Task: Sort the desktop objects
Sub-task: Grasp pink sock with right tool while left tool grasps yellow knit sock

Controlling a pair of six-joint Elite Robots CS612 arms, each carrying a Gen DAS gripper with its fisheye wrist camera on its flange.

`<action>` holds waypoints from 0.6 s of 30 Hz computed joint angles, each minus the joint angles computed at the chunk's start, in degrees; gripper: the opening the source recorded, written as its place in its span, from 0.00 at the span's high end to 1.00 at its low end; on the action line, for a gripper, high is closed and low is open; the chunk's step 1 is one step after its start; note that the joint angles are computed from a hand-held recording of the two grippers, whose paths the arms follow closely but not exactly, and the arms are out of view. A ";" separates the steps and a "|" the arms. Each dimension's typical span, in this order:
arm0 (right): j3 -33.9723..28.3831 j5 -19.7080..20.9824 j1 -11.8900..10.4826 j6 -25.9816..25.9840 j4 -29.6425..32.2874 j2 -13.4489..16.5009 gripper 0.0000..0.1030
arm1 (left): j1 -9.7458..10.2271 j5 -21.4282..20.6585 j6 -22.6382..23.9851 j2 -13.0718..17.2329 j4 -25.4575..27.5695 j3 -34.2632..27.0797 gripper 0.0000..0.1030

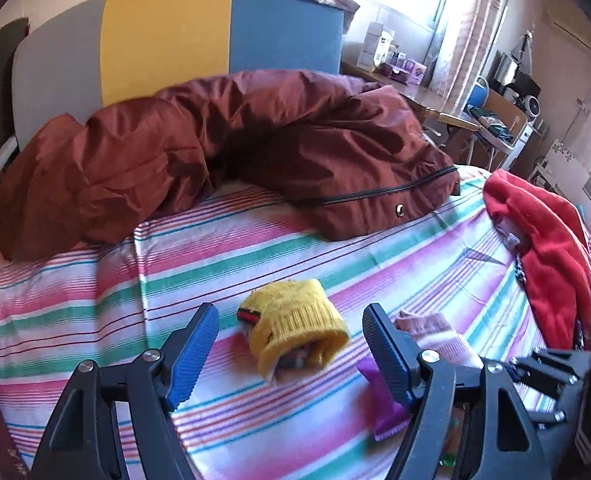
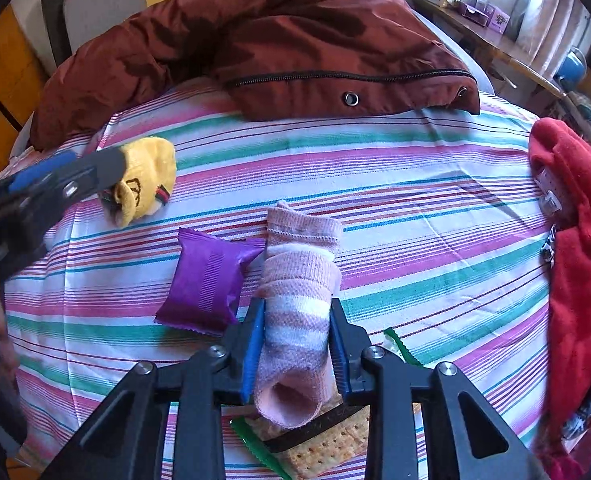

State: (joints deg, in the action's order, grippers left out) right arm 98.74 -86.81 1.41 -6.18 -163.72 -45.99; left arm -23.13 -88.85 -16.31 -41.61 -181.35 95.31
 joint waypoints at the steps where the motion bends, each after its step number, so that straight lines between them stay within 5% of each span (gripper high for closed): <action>1: -0.03 0.04 -0.04 0.00 0.06 0.00 0.70 | 0.00 0.44 -0.09 0.36 0.88 -0.60 0.33; 8: -0.30 -0.61 0.23 -0.44 0.12 0.17 0.70 | 0.06 1.07 0.81 2.59 7.56 -3.57 0.49; 18: -0.36 -1.34 0.38 -1.82 -0.17 0.18 0.70 | -0.47 3.51 3.02 2.85 2.67 -1.28 0.63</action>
State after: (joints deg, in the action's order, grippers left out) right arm 98.38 -88.15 1.80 -8.00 -163.88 -45.81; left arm -23.61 -85.34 -13.30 -38.76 -178.68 94.04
